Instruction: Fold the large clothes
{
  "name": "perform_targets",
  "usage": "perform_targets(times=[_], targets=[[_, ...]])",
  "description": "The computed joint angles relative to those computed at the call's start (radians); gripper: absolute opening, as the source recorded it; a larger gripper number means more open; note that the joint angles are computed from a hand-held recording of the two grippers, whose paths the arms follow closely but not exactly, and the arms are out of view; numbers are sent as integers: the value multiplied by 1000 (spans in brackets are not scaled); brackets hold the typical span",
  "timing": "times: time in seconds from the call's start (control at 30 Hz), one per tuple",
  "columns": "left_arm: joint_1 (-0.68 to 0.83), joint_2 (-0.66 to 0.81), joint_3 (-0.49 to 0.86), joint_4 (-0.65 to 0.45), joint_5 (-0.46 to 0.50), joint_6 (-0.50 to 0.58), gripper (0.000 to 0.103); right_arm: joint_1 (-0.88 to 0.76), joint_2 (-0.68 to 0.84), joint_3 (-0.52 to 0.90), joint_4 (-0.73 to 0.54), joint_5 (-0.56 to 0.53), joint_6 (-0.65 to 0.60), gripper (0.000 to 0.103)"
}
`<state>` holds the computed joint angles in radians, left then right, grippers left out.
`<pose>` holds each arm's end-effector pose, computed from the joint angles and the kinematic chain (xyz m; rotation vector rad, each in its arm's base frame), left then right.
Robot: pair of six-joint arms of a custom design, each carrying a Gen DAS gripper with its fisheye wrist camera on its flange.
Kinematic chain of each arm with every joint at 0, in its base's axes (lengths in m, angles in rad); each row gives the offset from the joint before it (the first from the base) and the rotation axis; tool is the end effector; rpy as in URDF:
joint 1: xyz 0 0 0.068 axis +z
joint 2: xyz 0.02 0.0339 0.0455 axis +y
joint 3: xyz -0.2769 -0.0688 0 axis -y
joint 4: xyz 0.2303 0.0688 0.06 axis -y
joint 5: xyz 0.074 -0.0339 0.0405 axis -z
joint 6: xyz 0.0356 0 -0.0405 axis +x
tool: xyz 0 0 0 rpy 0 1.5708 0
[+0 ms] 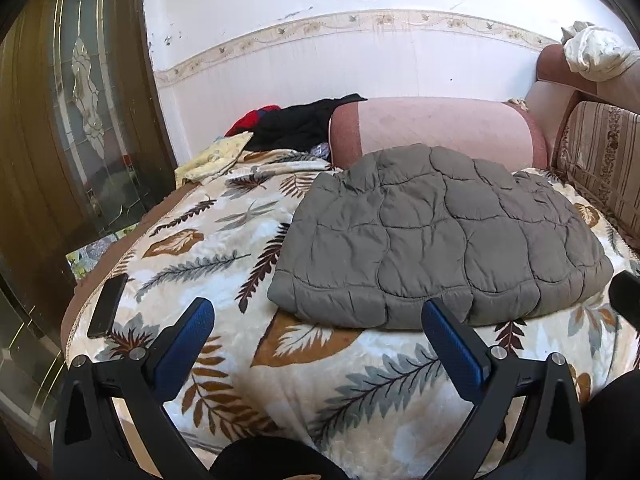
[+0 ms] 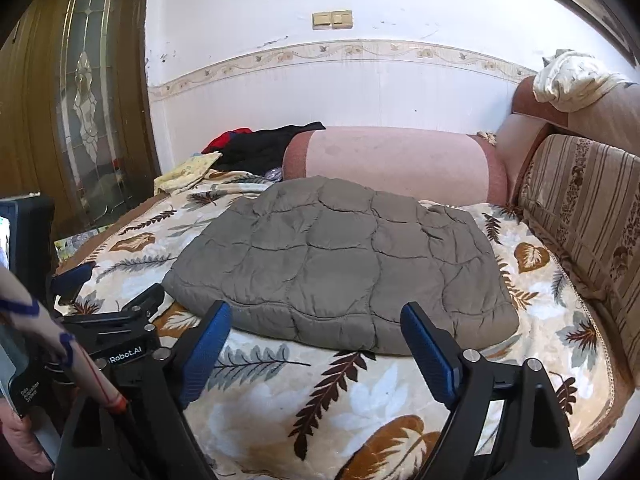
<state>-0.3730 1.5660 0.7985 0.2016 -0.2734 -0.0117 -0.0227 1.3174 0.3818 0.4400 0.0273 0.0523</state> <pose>0.2991 -0.1067 0.2156 0.2220 2.1022 0.0632 0.2318 -0.0062 0.1797 0.0943 2.0641 -0.0100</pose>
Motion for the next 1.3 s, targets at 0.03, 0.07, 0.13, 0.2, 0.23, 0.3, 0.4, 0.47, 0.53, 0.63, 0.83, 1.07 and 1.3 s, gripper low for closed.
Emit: perform_targets(times=[0.03, 0.07, 0.13, 0.2, 0.23, 0.3, 0.4, 0.47, 0.53, 0.63, 0.83, 1.07, 1.3], targets=[[6, 0, 1, 3, 17, -2, 103, 9, -2, -5, 17, 24, -4, 91], [9, 1, 3, 5, 22, -4, 103, 5, -5, -14, 40, 27, -7, 93], [11, 7, 13, 4, 18, -1, 103, 5, -1, -19, 65, 41, 6, 95], [12, 12, 20, 2, 14, 6, 103, -2, 0, -16, 64, 39, 23, 95], [14, 11, 17, 9, 17, 3, 103, 3, 1, -15, 66, 49, 22, 95], [20, 14, 19, 9, 26, -2, 103, 32, 12, -25, 91, 102, 9, 96], [30, 25, 24, 5, 48, -14, 103, 44, 30, -38, 127, 96, -1, 96], [35, 34, 29, 6, 47, -13, 103, 56, 49, -33, 134, 104, -7, 96], [41, 44, 30, 10, 48, -14, 103, 54, 68, -34, 153, 94, -8, 96], [48, 60, 39, 10, 48, -12, 103, 56, 99, -33, 170, 93, -6, 96], [53, 77, 38, 23, 34, -19, 103, 60, 128, -31, 183, 98, -15, 96], [47, 95, 42, 32, 22, -11, 103, 54, 146, -23, 182, 92, -16, 96], [41, 100, 39, 37, 17, -11, 103, 47, 158, -22, 183, 89, -16, 96]])
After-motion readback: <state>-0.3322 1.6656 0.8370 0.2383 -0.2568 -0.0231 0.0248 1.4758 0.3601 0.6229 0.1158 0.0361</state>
